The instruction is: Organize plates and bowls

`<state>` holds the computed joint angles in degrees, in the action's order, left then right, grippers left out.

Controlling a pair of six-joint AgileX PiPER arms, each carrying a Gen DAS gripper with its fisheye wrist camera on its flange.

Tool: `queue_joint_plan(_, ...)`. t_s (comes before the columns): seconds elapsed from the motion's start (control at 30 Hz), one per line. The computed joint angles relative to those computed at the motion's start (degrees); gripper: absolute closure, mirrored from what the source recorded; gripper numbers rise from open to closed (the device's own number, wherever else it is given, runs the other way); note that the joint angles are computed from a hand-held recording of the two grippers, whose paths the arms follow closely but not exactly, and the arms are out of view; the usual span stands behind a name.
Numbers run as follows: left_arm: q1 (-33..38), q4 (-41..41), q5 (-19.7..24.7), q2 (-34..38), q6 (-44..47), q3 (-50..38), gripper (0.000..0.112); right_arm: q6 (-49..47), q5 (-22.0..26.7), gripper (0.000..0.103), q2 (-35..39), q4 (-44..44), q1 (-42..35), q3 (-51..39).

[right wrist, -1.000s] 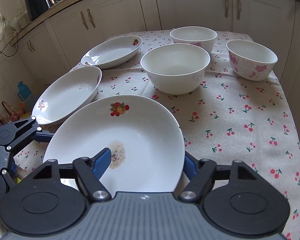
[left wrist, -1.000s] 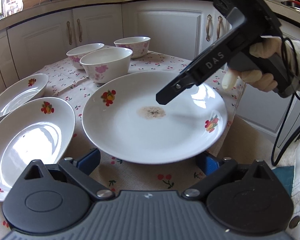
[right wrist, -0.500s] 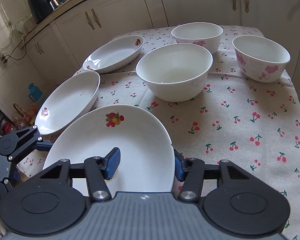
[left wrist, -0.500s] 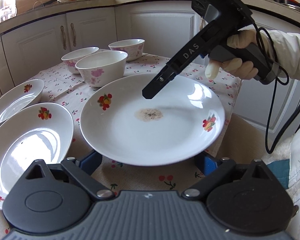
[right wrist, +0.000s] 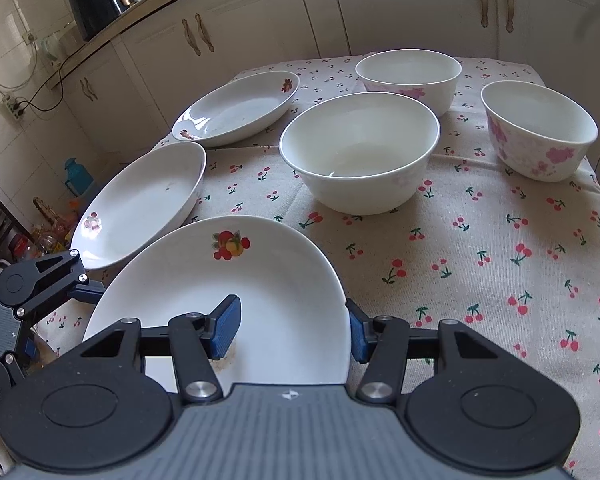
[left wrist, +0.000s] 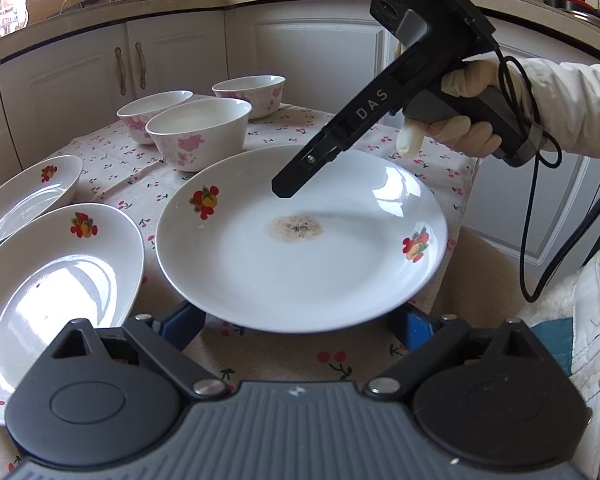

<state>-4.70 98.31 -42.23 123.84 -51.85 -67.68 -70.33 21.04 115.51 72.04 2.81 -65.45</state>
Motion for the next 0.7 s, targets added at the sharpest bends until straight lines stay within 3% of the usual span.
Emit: queue_joint_plan(0.7,0.11,0.73,0.02,-1.16,-0.23,0.41,0.016,4.61,-0.51,0.046,-1.46,-4.30,0.28,0.31)
